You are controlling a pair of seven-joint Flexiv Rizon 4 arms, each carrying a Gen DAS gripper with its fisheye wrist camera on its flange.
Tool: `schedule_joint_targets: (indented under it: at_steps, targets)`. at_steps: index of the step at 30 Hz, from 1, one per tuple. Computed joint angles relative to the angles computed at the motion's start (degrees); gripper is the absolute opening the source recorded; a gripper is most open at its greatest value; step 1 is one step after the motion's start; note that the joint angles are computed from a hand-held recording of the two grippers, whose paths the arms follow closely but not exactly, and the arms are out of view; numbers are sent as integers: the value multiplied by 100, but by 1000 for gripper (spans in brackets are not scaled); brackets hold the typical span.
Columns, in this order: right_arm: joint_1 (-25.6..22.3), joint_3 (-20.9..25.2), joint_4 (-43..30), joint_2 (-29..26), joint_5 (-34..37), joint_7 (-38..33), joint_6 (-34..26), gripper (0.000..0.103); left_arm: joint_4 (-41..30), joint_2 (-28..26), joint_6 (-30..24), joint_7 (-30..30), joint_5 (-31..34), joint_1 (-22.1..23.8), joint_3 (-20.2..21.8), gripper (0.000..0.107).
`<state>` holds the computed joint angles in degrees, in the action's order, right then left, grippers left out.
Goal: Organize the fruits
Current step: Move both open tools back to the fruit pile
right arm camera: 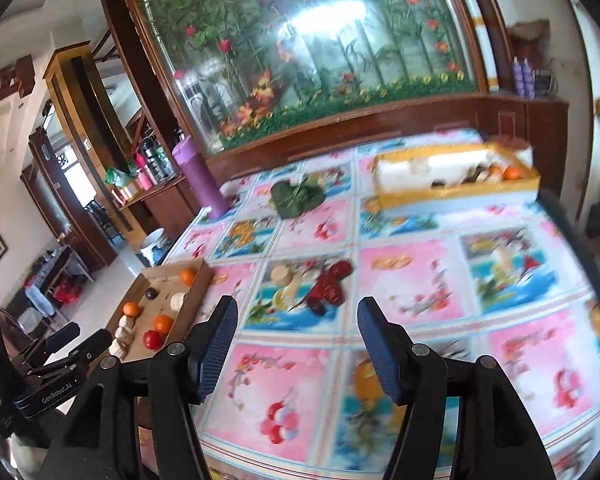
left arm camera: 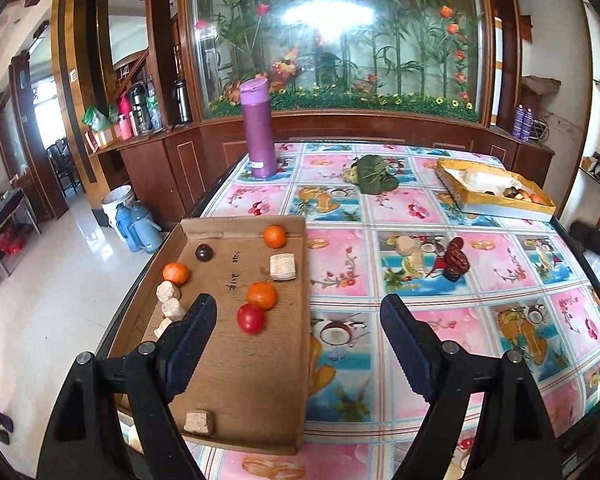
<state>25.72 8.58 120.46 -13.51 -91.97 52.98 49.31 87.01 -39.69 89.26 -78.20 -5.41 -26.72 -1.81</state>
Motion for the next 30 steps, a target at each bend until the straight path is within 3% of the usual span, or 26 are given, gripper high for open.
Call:
schedule_joint_targets:
  at_steps: [4, 6, 10, 15, 19, 21, 24, 28, 30]
  targets:
    - [307, 320, 230, 683, 872, -1025, -1401, 68, 339, 246, 295, 213, 57, 209, -405, 83]
    - [376, 473, 301, 1058, 1065, -1323, -1942, 71, 570, 380, 416, 466, 26, 551, -937, 83]
    - [311, 734, 327, 1770, 1220, -1781, -2504, 71, 859, 676, 559, 851, -106, 1019, -1691, 83]
    - [323, 1166, -505, 2113, 1300, -3311, -3949, 71, 629, 961, 643, 1101, -284, 1170, -1990, 83]
    - [406, 1236, -1462, 1979, 1192, -4523, -4797, 72, -138, 785, 419, 1250, -364, 753, -1532, 83]
    - [396, 1186, -1680, 1959, 1298, -4650, -4782, 73, -605, 561, 115, 1209, -418, 445, -1136, 83]
    - [223, 1007, -1535, 2011, 1498, -4513, -4139, 82, -1256, 109, -567, 1087, -576, 248, -885, 83]
    - [-168, 655, -841, 1856, 2125, -4154, -2401, 82, -2123, -653, -1671, 999, -706, 132, -798, 83]
    - [-415, 418, -444, 1558, 2215, -3849, -1242, 82, -2722, -1104, -2327, 874, -675, -7, -645, 83]
